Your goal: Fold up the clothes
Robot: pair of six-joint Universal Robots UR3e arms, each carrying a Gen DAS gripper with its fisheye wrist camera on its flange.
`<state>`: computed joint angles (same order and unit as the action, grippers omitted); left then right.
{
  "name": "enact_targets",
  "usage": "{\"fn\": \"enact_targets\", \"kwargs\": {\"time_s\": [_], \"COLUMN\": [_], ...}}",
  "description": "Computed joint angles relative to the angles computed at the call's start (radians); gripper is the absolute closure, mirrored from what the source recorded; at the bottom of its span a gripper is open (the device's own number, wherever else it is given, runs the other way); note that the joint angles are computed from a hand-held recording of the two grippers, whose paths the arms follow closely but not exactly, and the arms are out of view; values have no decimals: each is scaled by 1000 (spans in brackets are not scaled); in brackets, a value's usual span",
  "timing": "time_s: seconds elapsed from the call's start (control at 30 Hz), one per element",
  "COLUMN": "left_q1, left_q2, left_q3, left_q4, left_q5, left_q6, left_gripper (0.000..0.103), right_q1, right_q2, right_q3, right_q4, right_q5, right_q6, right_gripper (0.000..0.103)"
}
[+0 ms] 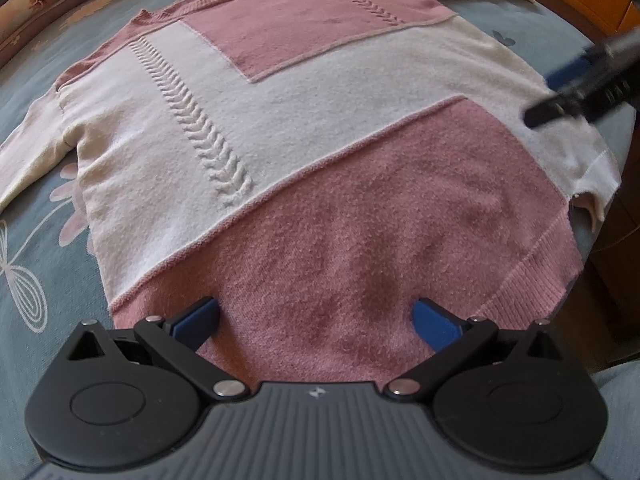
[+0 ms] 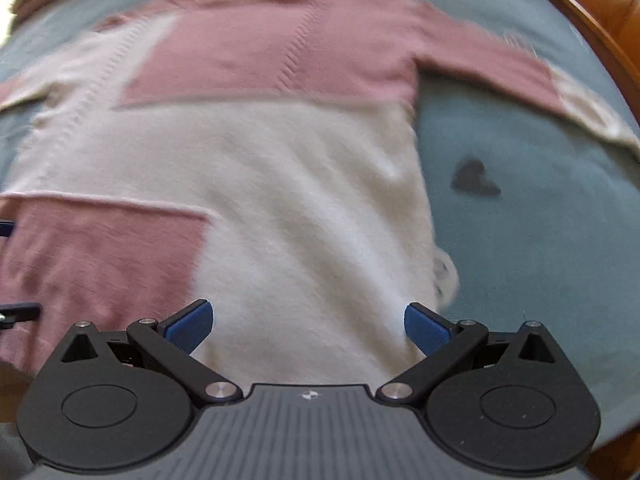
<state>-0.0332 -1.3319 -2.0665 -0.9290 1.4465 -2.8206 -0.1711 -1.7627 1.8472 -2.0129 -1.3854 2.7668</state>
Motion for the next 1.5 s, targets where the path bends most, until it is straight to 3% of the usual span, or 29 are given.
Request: {"fn": "enact_targets", "kwargs": {"time_s": [0.2,0.3,0.5,0.73,0.83,1.0,1.2,1.33,1.5], "left_q1": [6,7,6,11,12,5,5,9,9], "left_q2": [-3,0,-2,5,5,4,6,15,21], "left_q3": [14,9,8,-4,-1,-2,-6,-24,-34], "left_q4": [-22,-16,-12,-3,-7,2,7,26,39], "left_q5": [-3,-3,-3,-7,-9,-5,-6,-10,-10], "left_q6": [13,12,11,16,19,10,11,13,8], "left_gripper": [0,0,0,0,0,0,0,0,0], "right_q1": [82,61,25,85,83,66,99,105,105], "right_q2": [152,84,-57,-22,-53,-118,-48,-54,-2], "right_q3": [-41,9,18,17,43,1,-41,-68,-122], "right_q4": [-153,-88,181,73,147,330,342,432,409], "right_q5": [17,13,-27,15,9,17,98,79,115], "right_q6": [102,87,-5,64,114,91,131,111,136], "right_gripper": [0,0,0,0,0,0,0,0,0]}}
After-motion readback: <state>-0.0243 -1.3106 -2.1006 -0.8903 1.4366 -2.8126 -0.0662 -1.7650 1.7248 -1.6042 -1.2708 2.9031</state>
